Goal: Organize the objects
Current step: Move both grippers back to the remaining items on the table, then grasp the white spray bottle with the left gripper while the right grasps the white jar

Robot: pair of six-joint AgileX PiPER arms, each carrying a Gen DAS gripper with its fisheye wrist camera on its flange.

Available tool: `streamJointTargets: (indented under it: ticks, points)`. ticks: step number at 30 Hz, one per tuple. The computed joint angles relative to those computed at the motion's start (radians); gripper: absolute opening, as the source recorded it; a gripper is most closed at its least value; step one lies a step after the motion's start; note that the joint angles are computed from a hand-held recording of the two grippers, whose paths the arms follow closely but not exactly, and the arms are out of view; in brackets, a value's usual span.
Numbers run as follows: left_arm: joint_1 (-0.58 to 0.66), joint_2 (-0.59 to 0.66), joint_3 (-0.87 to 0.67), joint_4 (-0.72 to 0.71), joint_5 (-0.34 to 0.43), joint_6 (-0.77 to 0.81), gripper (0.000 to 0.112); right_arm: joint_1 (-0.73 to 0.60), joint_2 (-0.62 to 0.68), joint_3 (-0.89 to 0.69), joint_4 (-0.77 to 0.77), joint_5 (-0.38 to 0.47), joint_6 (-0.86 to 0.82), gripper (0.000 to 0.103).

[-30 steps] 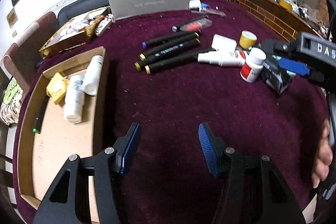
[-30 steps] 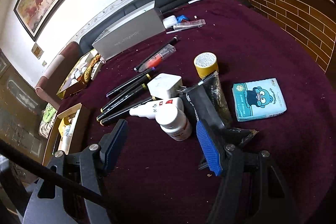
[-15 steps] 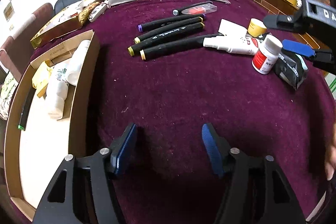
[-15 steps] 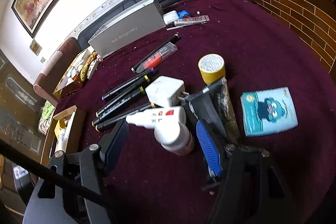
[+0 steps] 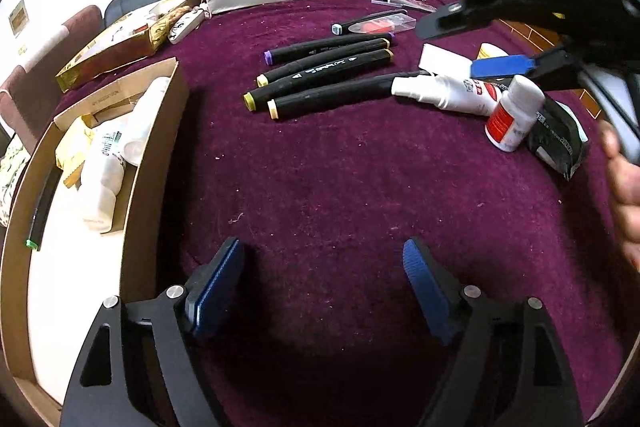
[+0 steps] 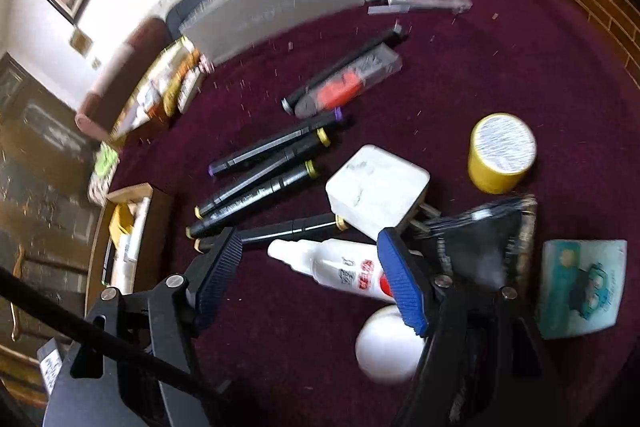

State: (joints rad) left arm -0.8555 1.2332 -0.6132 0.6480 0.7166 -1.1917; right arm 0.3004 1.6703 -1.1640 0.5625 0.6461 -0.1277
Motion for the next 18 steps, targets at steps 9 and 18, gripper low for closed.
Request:
streamJointTargets:
  ticks: [9,18]
  points:
    - [-0.007,0.005,0.000,-0.015,-0.014,0.015,0.087,-0.054,0.162,-0.144,0.203,0.307,-0.126,0.076]
    - [0.015,-0.002,0.001,-0.057,-0.045,0.071,0.094,-0.082,-0.085,0.049,0.164,0.188,-0.163,0.076]
